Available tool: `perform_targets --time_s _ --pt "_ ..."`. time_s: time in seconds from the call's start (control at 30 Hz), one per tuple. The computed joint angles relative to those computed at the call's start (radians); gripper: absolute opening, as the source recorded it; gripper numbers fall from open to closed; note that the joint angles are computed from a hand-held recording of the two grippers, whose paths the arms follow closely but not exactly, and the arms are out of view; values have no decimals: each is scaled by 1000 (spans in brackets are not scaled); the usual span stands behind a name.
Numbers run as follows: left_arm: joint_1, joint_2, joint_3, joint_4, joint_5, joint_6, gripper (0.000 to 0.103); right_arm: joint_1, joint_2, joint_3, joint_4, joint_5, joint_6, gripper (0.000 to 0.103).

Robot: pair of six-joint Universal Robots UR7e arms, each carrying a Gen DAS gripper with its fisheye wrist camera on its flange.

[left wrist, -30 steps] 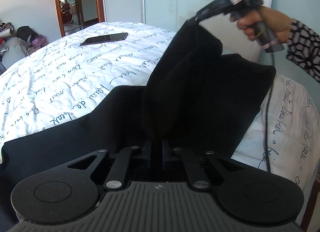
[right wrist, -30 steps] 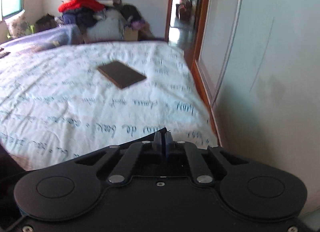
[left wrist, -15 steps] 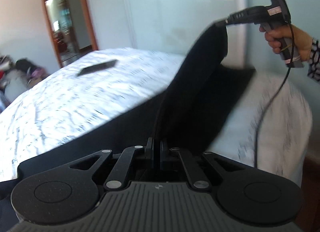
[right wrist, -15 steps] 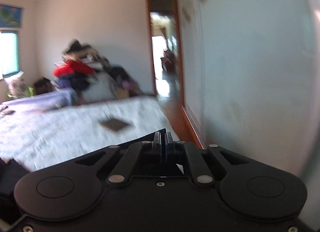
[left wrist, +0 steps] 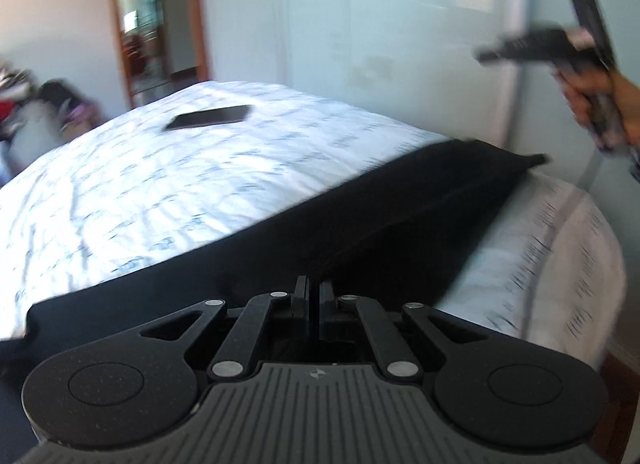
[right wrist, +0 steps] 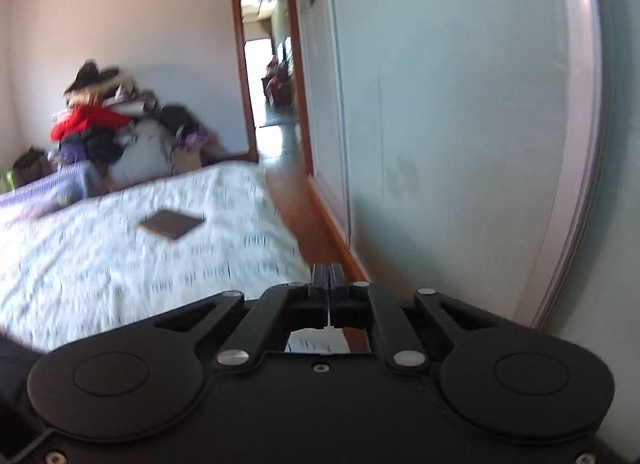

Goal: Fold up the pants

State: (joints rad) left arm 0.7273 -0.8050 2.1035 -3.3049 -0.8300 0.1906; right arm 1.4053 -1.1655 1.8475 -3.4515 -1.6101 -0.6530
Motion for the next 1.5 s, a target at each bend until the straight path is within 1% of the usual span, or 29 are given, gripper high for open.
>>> perform_targets --time_s 0.03,0.07,0.1,0.13,0.2,0.27,0.37,0.4,0.47,0.57,0.63,0.7,0.77,0.87,0.93,0.97,1.03,1.1,1.17,1.2,1.23,1.27,1.3,1.33,1.37,1.4,1.43,1.47,1.5 --pt "-11 12 13 -26 1 49 7 -5 -13 25 -21 2 23 18" --pt "-23 28 25 -51 12 94 8 -13 -27 56 -43 -6 58 32" --pt "-35 48 33 -72 30 131 12 -25 -44 92 -57 -27 113 36" --pt "-41 63 36 -75 41 151 12 -40 -64 126 -54 -35 167 38" --pt "-40 85 33 -72 56 158 14 -95 -123 206 -24 16 306 38" --pt "-33 94 24 -64 68 148 15 -168 -182 282 17 110 490 38" --pt "-26 94 17 -68 68 138 16 -267 -229 341 105 270 720 38" --pt "-29 89 20 -67 69 129 16 -288 -234 352 118 302 778 38" --pt "-28 85 18 -62 69 120 16 -306 -231 365 115 336 834 38" --pt "-30 83 19 -54 69 111 16 -282 -210 352 100 303 815 42" --pt "-33 88 18 -57 75 114 17 -272 -184 332 81 292 831 43" --pt "-34 90 16 -54 78 112 17 -277 -172 317 71 286 833 41" --pt "-35 90 16 -53 80 109 17 -266 -180 326 53 247 817 15" --pt "-33 86 18 -59 77 103 17 -260 -203 357 13 242 767 13" --pt "-31 87 13 -64 83 94 18 -241 -203 356 -6 235 745 12" --pt "-29 87 10 -63 86 89 18 -226 -192 341 -17 232 721 12" --pt "-24 83 1 -64 92 74 17 -185 -172 291 7 224 674 12" --pt "-19 79 -13 -70 108 55 16 -139 -129 196 74 227 626 11" --pt "-18 79 -32 -87 148 41 15 -80 -78 98 114 198 576 11" --pt "-20 79 -41 -115 174 40 14 -62 -58 61 113 212 564 11" --pt "-22 80 -46 -149 195 43 14 -52 -51 42 100 249 559 11" --pt "-27 77 -47 -201 211 56 14 -44 -49 33 70 303 543 11" --pt "-32 70 -44 -253 215 74 14 -38 -53 38 35 333 525 11" --pt "-35 60 -37 -287 208 89 14 -35 -60 49 5 341 512 10" --pt "-37 47 -29 -293 190 96 14 -37 -69 67 -19 335 503 10" --pt "-38 33 -21 -279 169 97 14 -43 -75 82 -30 316 498 10" --pt "-39 30 -17 -261 162 93 15 -49 -79 98 -29 264 484 10" --pt "-39 32 -16 -232 153 85 15 -55 -80 110 -14 192 475 10" --pt "-35 34 -16 -187 138 75 15 -69 -81 121 8 135 496 10"
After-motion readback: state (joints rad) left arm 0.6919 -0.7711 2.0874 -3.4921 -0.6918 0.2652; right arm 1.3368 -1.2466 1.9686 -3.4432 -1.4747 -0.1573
